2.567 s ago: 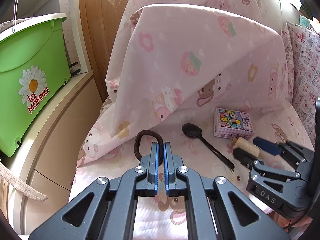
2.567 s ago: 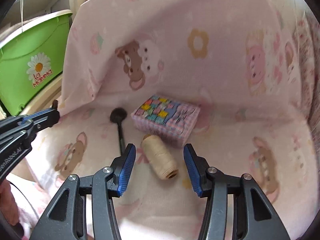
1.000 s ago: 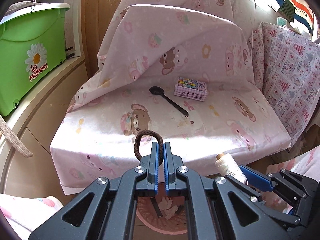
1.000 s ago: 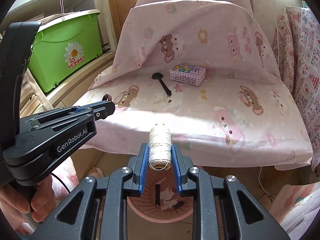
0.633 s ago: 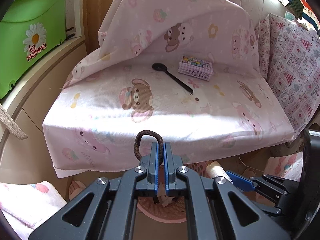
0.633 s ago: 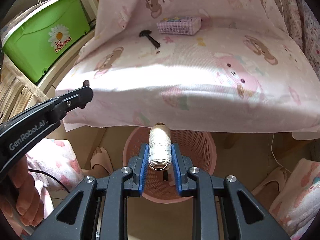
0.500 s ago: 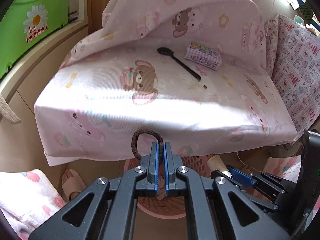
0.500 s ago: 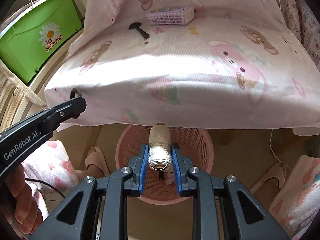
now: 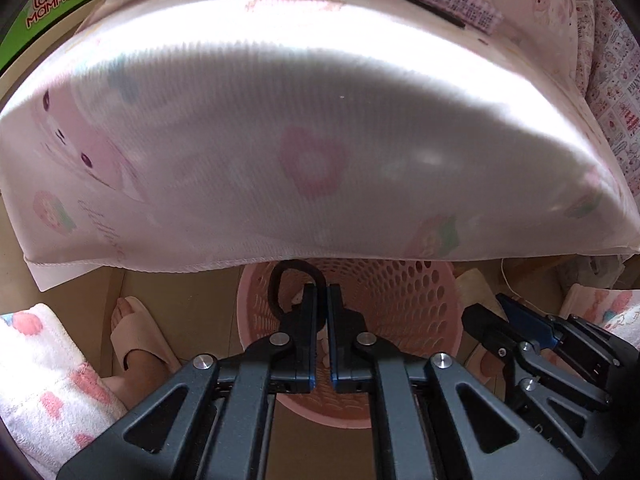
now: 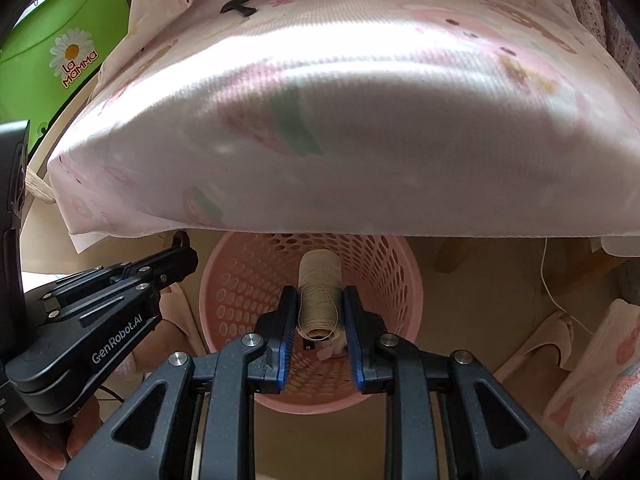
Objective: Collect trash
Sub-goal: 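Carry the hair tie and spool down over the pink wastebasket with both tools, then open both tools to drop the hair tie and spool into the wastebasket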
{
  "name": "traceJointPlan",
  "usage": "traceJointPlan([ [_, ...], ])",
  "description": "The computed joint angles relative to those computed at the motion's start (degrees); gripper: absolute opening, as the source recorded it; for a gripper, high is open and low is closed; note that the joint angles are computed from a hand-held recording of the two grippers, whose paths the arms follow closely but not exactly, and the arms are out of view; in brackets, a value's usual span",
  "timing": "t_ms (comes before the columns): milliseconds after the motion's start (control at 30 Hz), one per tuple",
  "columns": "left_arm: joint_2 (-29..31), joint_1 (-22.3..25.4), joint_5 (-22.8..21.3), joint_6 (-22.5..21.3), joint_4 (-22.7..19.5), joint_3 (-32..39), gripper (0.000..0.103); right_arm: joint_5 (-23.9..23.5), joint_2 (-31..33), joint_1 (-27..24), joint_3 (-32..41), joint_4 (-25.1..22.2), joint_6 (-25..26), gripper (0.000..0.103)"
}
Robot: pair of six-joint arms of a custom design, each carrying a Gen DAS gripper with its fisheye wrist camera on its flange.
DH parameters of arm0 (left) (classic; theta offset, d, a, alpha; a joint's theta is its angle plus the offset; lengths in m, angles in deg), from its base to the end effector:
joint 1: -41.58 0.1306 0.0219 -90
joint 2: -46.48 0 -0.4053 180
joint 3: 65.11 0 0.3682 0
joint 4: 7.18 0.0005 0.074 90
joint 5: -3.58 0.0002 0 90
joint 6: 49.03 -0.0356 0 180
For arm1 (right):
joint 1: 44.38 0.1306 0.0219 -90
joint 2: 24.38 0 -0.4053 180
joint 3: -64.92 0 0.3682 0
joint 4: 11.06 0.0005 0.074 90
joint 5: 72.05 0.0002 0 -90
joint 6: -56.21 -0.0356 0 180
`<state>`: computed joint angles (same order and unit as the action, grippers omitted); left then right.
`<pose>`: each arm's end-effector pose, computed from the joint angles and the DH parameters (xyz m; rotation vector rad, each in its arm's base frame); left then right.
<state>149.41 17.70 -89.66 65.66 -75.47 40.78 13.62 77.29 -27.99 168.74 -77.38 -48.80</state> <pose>0.4814 -0.2115 0.4450 -0.0361 2.7208 -0.1746 0.4976 0.1486 0.4427 -0.0562 2.7149 0.2673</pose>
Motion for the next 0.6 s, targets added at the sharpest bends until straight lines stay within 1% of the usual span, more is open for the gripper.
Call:
traceJointPlan([
  [100,0.8,-0.2,-1.6,-0.7,-0.8,-0.5,0.004,0.1,1.2,0.0,-0.1,-0.5,0.3,0.025],
  [167,1.3,-0.2,-1.6,-1.7,-0.7,-0.7,0.004,-0.3,1.1,-0.4,-1.4,-0.4,0.8,0.025],
  [267,1.8,0.1,-0.1,-3.0,0.0,-0.8,0.004,-1.2,1.9,-0.7,-2.1,0.1,0.3,0.025],
  [367,2.0,-0.4,-0.8,-4.8,0.6,-1.3,0.004,-1.4,2.8,-0.6,-2.7,0.4,-0.4,0.025],
  [467,2.5,-1.0,-1.3,-6.0,0.0,-1.6,0.005,-0.8,3.2,-0.5,-3.4,0.6,-0.8,0.025],
  [533,2.8,-1.0,-0.2,-5.6,-0.6,-1.5,0.005,-1.0,3.6,-0.6,-3.2,0.3,-1.3,0.025],
  [600,2.9,-0.3,3.3,-4.6,-0.7,-1.6,0.005,-1.3,3.8,-0.8,-3.1,0.1,-1.8,0.025],
])
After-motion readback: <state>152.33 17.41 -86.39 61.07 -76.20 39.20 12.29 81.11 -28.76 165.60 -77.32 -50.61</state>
